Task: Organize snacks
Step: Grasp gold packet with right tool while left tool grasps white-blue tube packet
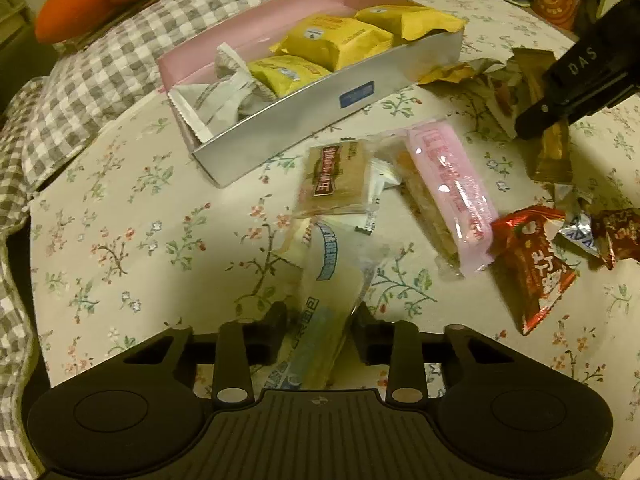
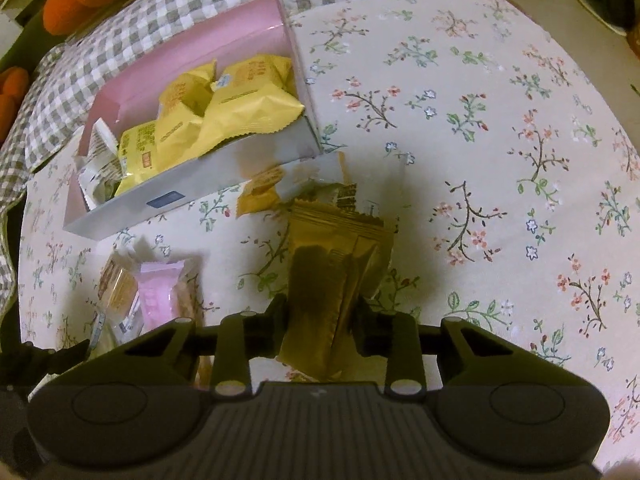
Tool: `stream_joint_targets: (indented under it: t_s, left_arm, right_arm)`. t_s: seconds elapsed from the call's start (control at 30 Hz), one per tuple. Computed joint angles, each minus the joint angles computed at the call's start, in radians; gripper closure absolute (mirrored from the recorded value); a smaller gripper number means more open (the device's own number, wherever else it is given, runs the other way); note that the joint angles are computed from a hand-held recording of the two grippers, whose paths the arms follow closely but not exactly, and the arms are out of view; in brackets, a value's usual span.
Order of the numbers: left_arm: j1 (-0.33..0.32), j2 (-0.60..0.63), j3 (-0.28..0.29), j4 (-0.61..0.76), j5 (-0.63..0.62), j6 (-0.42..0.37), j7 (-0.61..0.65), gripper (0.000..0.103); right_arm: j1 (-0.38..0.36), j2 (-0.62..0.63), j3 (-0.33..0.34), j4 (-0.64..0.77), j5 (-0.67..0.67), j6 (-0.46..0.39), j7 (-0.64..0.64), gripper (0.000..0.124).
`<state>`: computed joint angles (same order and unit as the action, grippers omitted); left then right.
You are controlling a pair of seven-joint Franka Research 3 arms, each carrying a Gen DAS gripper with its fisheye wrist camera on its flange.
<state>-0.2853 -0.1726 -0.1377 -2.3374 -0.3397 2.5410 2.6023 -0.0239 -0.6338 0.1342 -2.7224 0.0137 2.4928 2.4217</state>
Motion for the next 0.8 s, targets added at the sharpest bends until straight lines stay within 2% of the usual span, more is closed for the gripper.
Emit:
stream_joint_targets:
  t_s: [0.33,0.57,0.8]
  left_arm:
    - [0.005,-0.001,-0.006,-0.004,0.038,0.022,-0.055,0.083]
    - [0.006,0.002,-0.005,0.007,0.042,0.018,-0.089,0.084]
    - [0.008,0.004,0.007,0.038,-0.016,-0.007,-0.088,0.085]
  right_arm:
    - [0.004,-0.015,0.011,0.002,-0.022,-0.006,-0.004,0.099]
    - [-0.001,-0.034,0.015,-0.004,-0.03,-0.004,-0.003,0.1]
    - [-0.022,-0.063,0.03,-0.011,-0.053,0.0,0.006,0.1]
